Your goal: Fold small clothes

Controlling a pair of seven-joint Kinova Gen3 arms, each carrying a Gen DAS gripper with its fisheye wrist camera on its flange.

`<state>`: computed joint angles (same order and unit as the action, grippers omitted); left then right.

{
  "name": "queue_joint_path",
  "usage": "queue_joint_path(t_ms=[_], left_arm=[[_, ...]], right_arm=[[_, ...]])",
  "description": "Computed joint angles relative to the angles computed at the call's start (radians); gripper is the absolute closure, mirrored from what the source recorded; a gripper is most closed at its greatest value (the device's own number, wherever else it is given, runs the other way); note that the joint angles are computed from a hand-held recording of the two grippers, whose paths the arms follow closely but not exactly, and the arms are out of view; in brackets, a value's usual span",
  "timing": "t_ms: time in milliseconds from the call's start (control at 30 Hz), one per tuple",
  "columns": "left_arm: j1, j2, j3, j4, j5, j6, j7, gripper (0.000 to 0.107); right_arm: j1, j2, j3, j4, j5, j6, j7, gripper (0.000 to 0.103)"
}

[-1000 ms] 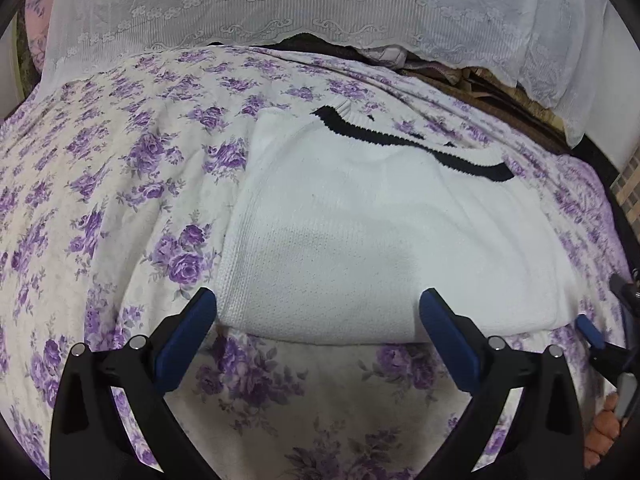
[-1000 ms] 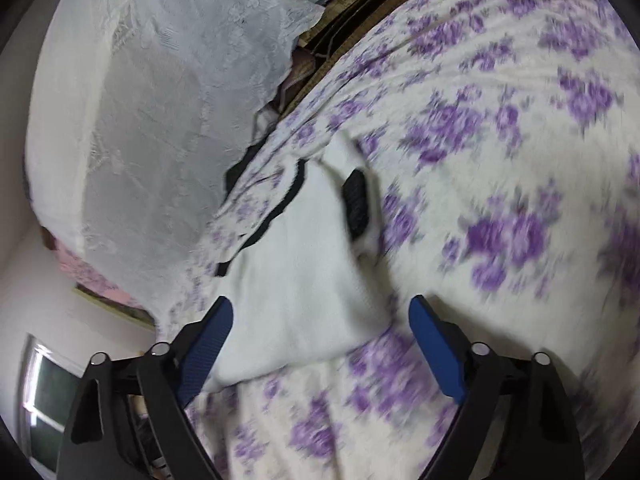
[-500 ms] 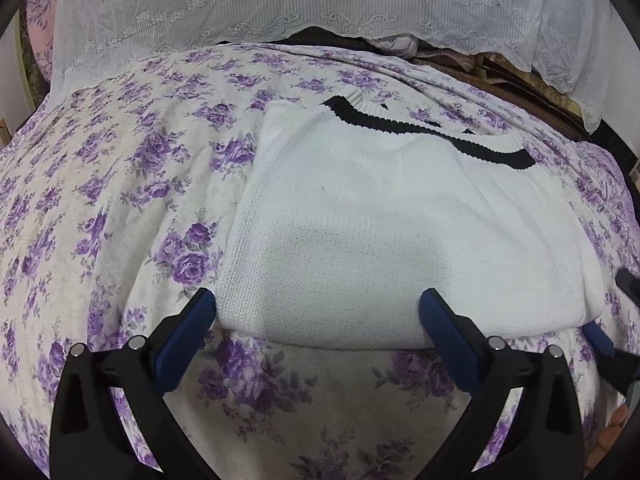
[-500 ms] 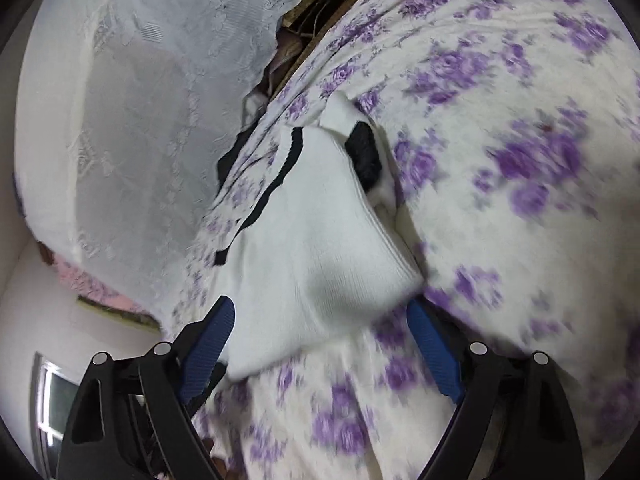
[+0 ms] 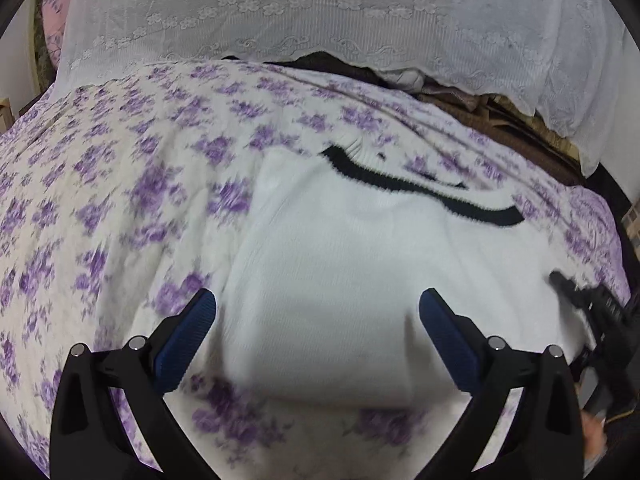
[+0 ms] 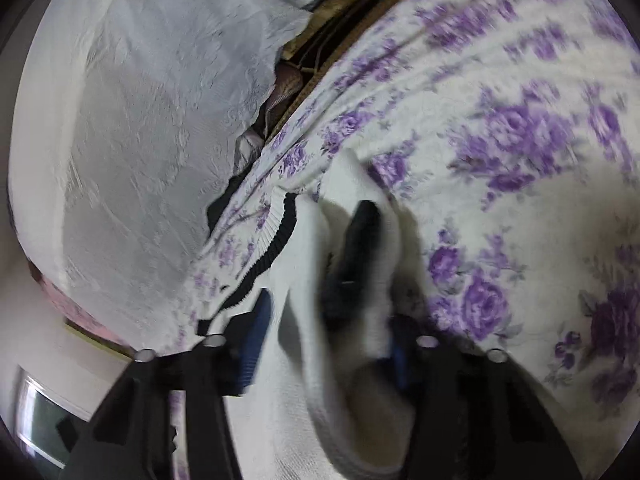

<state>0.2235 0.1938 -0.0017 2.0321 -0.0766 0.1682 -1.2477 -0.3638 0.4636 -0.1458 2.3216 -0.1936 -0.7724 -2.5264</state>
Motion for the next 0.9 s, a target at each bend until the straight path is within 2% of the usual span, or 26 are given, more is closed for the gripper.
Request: queue_joint_path(t_ms=[67, 200, 267, 300, 400, 467, 533, 567, 600, 667, 733, 767, 833, 900], left_arm=[[0.074, 0.013, -0.044, -0.043, -0.054, 0.021, 0.05, 0.008], [0.254, 0.1, -0.161, -0.159, -0.207, 0.095, 0.186, 0.008], [0.283, 0.168, -0.162, -0.207, -0.22, 0.129, 0.219, 0.008], [0.299, 0.19, -0.173, -0.215, -0.235, 0.133, 0.235, 0.008], [0.405, 0.222, -0.275, -0.197, -0.338, 0.082, 0.316, 0.008], [0.405, 0.223, -0.278, -0.189, -0.354, 0.068, 0.342, 0.008], [0.424, 0.224, -0.299, -0.18, -0.363, 0.055, 0.355, 0.008], [0.443, 0.224, -0.321, -0.173, -0.372, 0.047, 0.368, 0.008], [0.457, 0.221, -0.337, -0.165, -0.377, 0.037, 0.376, 0.008], [0.454, 0.206, -0.34, -0.136, -0.376, 0.004, 0.371, 0.008], [0.427, 0.195, -0.315, -0.124, -0.356, -0.009, 0.343, 0.008], [0.425, 0.195, -0.314, -0.125, -0.346, -0.008, 0.333, 0.008], [0.457, 0.202, -0.345, -0.13, -0.341, -0.001, 0.332, 0.008], [0.476, 0.206, -0.364, -0.13, -0.339, -0.002, 0.332, 0.008]], right_arm=[[0.03, 0.011, -0.015, 0.01, 0.05, -0.034, -0.036, 0.057], [0.02, 0.006, -0.004, -0.009, 0.052, 0.006, -0.008, 0.051], [0.022, 0.006, -0.004, -0.015, 0.061, 0.016, 0.0, 0.047], [0.017, 0.005, 0.0, -0.031, 0.058, 0.039, 0.014, 0.044], [-0.025, -0.01, 0.027, -0.075, 0.01, 0.128, 0.092, 0.04], [-0.038, -0.016, 0.034, -0.086, -0.016, 0.156, 0.124, 0.042], [-0.027, -0.015, 0.021, -0.071, -0.018, 0.131, 0.114, 0.054], [-0.016, -0.013, 0.012, -0.06, -0.011, 0.11, 0.099, 0.064], [0.001, -0.008, -0.001, -0.044, 0.009, 0.076, 0.076, 0.067], [0.022, -0.001, -0.015, -0.029, 0.045, 0.032, 0.046, 0.068], [0.019, -0.003, -0.008, -0.038, 0.055, 0.054, 0.049, 0.068], [0.037, 0.001, -0.019, -0.041, 0.081, 0.06, 0.037, 0.063], [0.074, 0.014, -0.038, -0.06, 0.134, 0.089, -0.003, 0.063], [0.072, 0.015, -0.035, -0.052, 0.136, 0.074, -0.011, 0.064]])
